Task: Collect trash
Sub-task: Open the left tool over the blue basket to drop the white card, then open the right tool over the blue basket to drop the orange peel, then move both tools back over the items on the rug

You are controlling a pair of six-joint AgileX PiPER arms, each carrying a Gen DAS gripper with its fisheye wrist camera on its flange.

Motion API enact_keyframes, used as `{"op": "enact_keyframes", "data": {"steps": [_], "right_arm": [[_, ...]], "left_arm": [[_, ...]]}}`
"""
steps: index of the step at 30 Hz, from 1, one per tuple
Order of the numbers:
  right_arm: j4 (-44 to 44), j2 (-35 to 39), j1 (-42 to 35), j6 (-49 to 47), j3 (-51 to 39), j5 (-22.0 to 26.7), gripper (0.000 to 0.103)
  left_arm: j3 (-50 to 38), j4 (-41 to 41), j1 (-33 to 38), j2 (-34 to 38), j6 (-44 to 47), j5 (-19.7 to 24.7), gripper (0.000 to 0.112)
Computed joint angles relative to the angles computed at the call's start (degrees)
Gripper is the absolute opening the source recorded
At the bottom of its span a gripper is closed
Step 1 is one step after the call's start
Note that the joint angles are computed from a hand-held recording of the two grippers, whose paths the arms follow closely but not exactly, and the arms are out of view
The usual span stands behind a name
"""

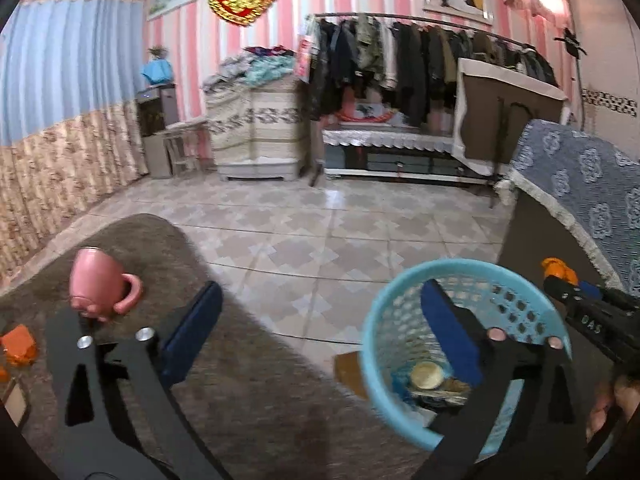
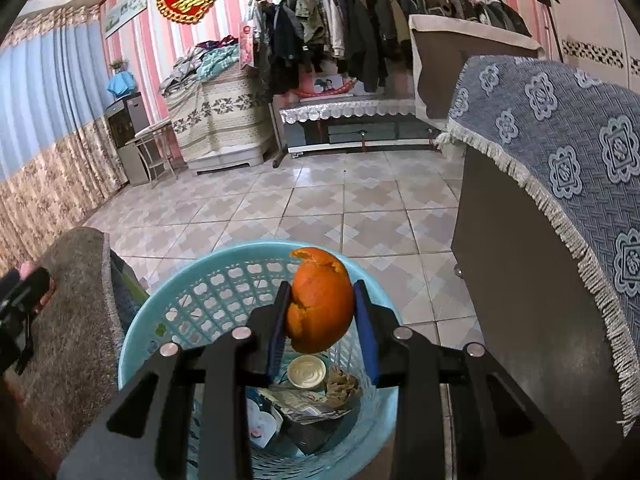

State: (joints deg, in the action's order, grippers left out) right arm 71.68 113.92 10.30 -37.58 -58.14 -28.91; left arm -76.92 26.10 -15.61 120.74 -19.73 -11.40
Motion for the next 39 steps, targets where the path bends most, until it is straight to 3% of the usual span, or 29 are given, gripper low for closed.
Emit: {"op": "enact_keyframes", "data": {"steps": [2,5,9,12,14,16,19,25,31,39], "right_arm": [[1.15,0.47,0.95,-1.70,-0.97,-0.58,0.032],[2.96,1.04,2.22,-3.76,-2.18,-1.84,0.033],[5.48,2.38,3.62,-6.85,-4.54,-2.88,0.034],[6.48,3.15,4.35,-8.23,-5.72,-3.23,0.034],[6.13,3.29,4.59,-7.78,-5.93,-3.13,0.041],[5.34,3.16,5.37,-6.86,-5.67,-4.61,0.056],[3.86,2.56,6.19,-5.37,-4.92,-6.64,0.069],[3.72,1.86,9.03,-5.08,-4.42,-11.78,0.089],[5.15,1.61,11.44,-7.86,-5.63,-14.45,0.097],[7.23,2.47,15.23,-11.83,-8.34,-16.42,0.098]], "left_arm": [[0.34,-0.64,1.25,-0.16,0.62,0.29,0.097],[0.34,8.25,3.51,-0.11,-8.39,0.68,0.097],[0.83,8.62,5.62,0.24,-9.26,0.63,0.097],[1.84,2.52,6.39,0.15,-3.13,0.19,0.097],[2.92,-0.61,6.81,-0.03,0.09,-0.58,0.097],[3.79,-0.28,7.39,-0.33,-0.27,-1.25,0.097],[5.13,-3.47,7.68,-0.86,2.72,-2.05,0.097],[8.10,-1.23,9.63,-2.88,0.98,-3.86,0.097],[10.90,-0.96,11.80,-5.26,0.70,-5.75,0.097],[13.87,3.27,17.43,-8.09,-3.09,-7.68,0.097]]}}
